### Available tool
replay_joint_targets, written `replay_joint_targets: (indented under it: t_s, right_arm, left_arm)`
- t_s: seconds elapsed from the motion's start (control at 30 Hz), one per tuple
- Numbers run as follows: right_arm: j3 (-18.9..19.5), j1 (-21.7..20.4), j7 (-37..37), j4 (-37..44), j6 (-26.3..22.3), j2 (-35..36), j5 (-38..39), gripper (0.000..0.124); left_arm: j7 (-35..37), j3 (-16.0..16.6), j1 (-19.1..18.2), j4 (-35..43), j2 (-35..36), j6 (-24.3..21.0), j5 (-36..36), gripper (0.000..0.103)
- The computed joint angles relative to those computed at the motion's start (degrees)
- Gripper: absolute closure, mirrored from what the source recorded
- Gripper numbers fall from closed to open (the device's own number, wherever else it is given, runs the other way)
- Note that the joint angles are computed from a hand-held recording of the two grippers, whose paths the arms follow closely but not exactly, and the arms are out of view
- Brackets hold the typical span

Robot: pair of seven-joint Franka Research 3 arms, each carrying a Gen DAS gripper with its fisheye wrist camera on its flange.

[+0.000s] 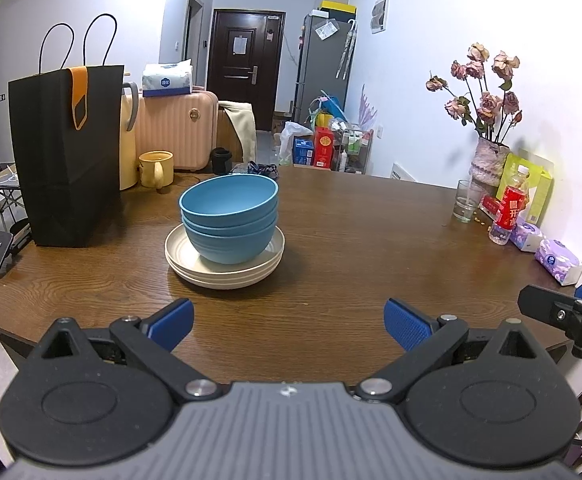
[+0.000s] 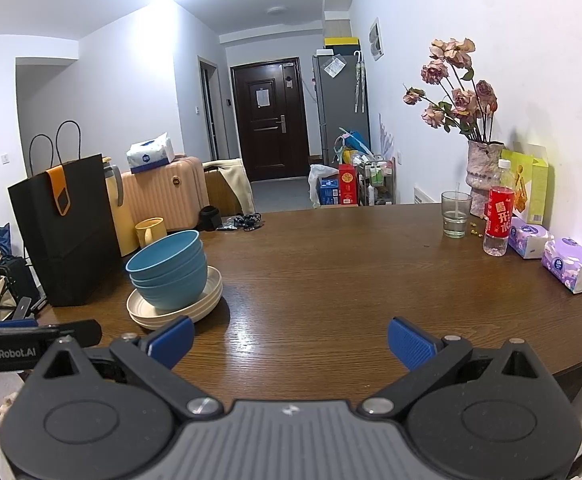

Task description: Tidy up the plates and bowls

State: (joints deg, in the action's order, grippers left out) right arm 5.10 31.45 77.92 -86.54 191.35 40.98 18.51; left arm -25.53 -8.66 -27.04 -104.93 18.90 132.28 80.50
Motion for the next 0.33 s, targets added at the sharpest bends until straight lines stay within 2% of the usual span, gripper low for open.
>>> replay_joint_targets:
  t_s: [0.33]
  right_arm:
    - [-0.63,0.62,0.52,0.90,-2.33,-0.14,-0.14,0.021]
  left_arm:
    - [-0.72,-0.10,0.51,-1.15,-0.82,0.79,0.03,0.000]
